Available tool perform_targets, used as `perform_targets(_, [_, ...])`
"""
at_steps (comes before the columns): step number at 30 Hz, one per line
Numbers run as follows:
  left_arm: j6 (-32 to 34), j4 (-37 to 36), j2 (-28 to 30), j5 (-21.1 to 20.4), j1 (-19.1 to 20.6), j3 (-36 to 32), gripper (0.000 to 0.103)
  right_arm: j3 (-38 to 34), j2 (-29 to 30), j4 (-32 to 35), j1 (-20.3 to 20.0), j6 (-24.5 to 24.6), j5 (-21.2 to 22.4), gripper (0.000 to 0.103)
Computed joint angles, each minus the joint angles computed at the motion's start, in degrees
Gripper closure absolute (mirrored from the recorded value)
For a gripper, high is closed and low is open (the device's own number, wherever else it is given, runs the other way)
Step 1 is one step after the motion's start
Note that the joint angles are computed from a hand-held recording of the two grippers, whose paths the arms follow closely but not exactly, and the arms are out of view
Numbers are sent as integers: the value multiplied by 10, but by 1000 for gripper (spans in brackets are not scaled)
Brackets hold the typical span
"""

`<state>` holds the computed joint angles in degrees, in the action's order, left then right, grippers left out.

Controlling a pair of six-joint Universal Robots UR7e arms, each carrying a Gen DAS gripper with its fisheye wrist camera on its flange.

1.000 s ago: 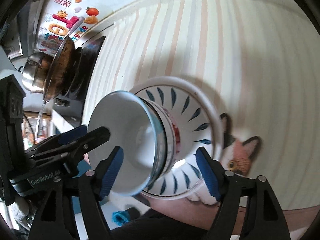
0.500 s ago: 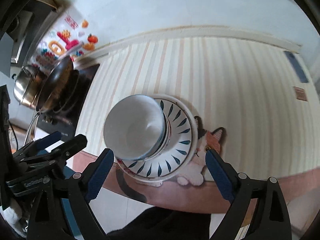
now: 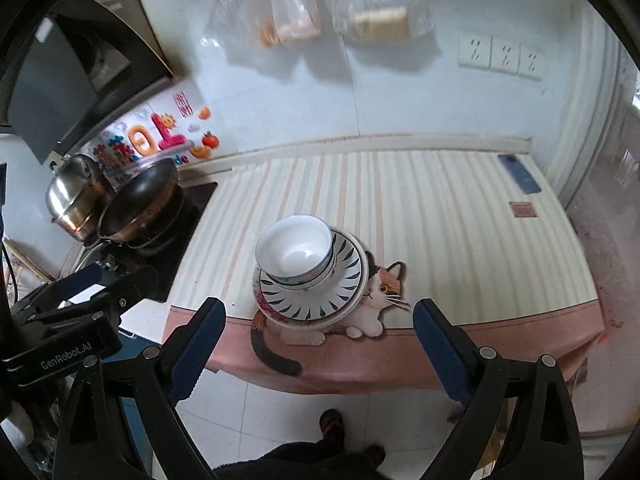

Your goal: Organize plates and bowls

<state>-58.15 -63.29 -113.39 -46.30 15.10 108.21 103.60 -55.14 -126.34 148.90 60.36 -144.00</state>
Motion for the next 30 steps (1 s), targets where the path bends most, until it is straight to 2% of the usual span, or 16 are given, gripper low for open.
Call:
perform_targets(2, [-59, 61, -9, -1, -43, -10, 5, -6, -7, 36, 25, 23, -13, 6])
perform_targets(8, [-177, 175, -17, -25, -144, -38, 5, -34, -15, 136, 82, 89, -31, 6])
perform_targets(13, [-246, 245, -22, -43, -202, -56, 5, -46, -15, 189, 113, 131, -37, 5])
perform_targets(18, [-276, 279, -25, -54, -230, -66, 5, -50, -18, 211, 133, 165, -37, 5])
perform_targets(30, [-321, 310, -26, -64, -274, -73, 5, -53, -24, 247, 148, 193, -42, 5])
